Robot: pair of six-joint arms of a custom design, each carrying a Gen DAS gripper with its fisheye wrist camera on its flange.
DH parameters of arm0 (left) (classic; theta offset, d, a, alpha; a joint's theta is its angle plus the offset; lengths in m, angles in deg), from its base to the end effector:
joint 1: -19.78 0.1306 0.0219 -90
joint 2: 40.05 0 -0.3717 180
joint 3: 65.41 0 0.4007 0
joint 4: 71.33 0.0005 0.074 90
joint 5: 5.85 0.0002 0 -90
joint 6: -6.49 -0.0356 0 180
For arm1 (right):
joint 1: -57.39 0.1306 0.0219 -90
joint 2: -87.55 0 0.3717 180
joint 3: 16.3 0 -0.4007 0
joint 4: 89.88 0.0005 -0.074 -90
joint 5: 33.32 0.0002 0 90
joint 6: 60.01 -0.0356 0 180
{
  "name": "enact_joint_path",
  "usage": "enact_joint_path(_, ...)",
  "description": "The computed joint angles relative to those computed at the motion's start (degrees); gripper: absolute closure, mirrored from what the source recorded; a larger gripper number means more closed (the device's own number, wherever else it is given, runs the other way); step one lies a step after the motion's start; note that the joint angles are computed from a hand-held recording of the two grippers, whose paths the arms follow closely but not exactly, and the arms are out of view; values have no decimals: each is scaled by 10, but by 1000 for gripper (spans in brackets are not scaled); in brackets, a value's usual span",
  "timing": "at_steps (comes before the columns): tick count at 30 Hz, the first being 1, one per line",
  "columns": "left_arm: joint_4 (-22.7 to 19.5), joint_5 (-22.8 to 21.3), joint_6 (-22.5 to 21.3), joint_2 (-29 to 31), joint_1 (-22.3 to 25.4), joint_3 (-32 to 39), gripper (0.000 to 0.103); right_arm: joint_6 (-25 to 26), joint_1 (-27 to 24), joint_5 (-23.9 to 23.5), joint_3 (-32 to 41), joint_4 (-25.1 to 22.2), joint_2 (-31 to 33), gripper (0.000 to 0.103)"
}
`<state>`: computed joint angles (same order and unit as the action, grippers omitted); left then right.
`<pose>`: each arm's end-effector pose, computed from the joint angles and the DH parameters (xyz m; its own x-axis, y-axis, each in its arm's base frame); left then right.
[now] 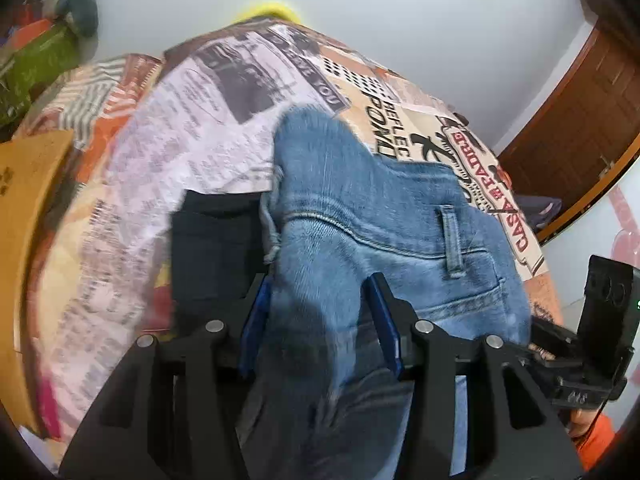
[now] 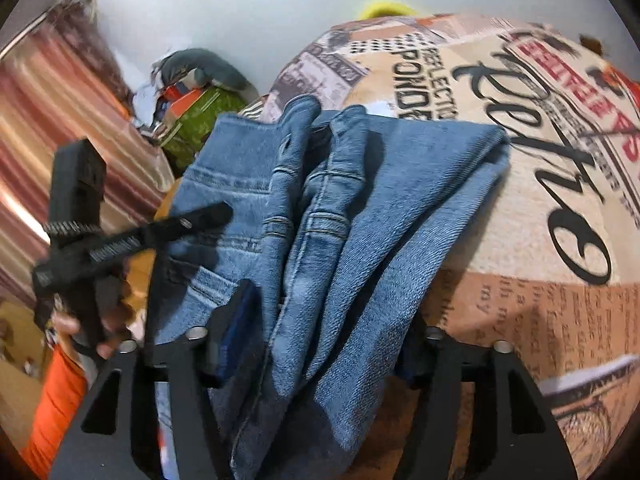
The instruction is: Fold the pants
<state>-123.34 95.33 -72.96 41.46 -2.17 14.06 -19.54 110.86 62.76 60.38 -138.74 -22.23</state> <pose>0.3972 -0.1681 0.3957 -0.8246 0.1387 -0.5484 0.3268 0.9081 -0.2618 0.2266 0.2987 0.4515 -0.8329 0.1464 -0.5336 -0.1830 0.8372 0.5154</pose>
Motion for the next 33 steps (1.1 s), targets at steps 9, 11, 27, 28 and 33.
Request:
enact_joint_path(9, -45, 58, -29, 13, 24, -9, 47, 9, 1, 3, -17, 18, -12, 60)
enact_joint_path(11, -42, 58, -22, 22, 16, -12, 37, 8, 1, 1, -17, 17, -13, 60)
enact_joint_path(27, -7, 28, -2, 9, -14, -32, 51, 36, 8, 1, 37, 0, 6, 83)
enact_joint_path(28, -5, 25, -2, 1, -13, -36, 53, 47, 12, 6, 52, -8, 15, 83)
enact_joint_path(33, -9, 19, -13, -41, -7, -50, 69, 70, 29, 10, 106, -18, 47, 83)
